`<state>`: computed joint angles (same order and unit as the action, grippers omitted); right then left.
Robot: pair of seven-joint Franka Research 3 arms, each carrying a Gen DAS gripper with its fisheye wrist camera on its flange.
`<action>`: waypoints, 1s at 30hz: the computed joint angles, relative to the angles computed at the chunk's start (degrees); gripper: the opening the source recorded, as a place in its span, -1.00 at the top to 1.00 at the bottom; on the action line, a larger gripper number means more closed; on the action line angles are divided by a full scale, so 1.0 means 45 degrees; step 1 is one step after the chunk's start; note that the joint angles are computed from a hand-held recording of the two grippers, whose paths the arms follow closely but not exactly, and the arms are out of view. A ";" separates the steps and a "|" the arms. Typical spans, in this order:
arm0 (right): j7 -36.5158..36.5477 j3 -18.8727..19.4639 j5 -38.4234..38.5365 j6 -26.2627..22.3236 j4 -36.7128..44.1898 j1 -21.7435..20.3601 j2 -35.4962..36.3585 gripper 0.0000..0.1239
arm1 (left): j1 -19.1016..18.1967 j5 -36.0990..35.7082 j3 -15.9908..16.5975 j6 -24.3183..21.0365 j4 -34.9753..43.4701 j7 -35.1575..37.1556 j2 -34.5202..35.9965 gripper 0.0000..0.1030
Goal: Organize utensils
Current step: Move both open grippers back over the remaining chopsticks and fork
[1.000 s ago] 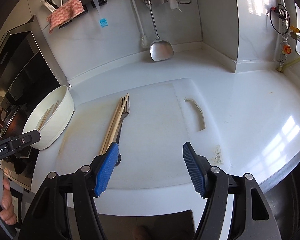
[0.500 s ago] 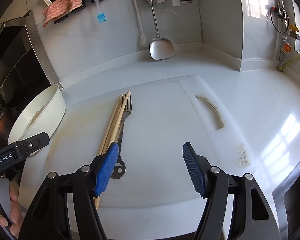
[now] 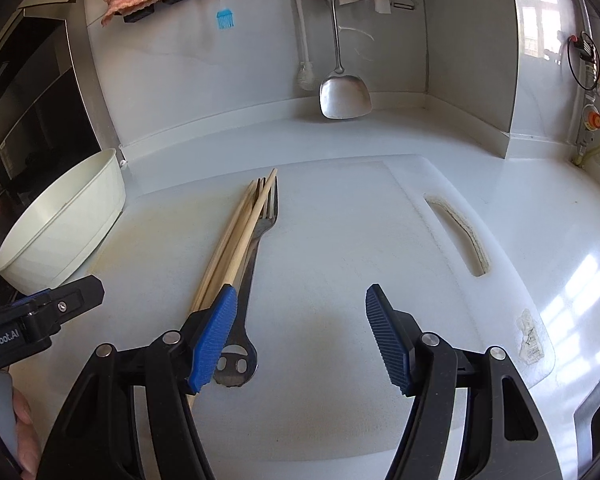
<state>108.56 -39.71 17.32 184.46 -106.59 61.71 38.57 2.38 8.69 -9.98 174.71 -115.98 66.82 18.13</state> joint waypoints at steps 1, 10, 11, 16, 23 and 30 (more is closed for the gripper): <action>-0.0036 0.0090 -0.0027 -0.0086 0.0143 -0.0116 0.0047 -0.04 | -0.0001 0.0022 0.0030 -0.0002 0.0032 -0.0005 0.0023 -0.84; 0.0788 -0.0052 -0.1169 -0.0886 0.1078 -0.0336 0.0646 -0.03 | 0.0300 -0.0204 -0.0210 -0.0243 0.0288 0.0292 0.0265 -0.84; 0.0985 -0.0214 -0.1305 -0.0942 0.1127 -0.0228 0.0742 -0.03 | 0.0422 -0.0328 -0.0336 -0.0248 0.0298 0.0419 0.0295 -0.84; 0.1659 -0.0245 -0.2068 -0.1434 0.1446 -0.0342 0.0874 -0.03 | 0.0608 -0.0654 -0.0529 -0.0325 0.0407 0.0730 0.0421 -0.84; 0.2411 -0.0037 -0.3263 -0.2146 0.2128 -0.0709 0.1058 -0.03 | 0.0653 -0.0872 -0.0549 -0.0366 0.0452 0.0974 0.0449 -0.84; 0.3157 0.0429 -0.4285 -0.2931 0.3046 -0.1376 0.1239 -0.03 | 0.0670 -0.0999 -0.0562 -0.0378 0.0543 0.1144 0.0535 -0.84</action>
<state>122.76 -37.78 -1.96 171.27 -92.88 55.52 44.15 5.39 4.19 -12.51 173.01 -113.54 71.97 20.53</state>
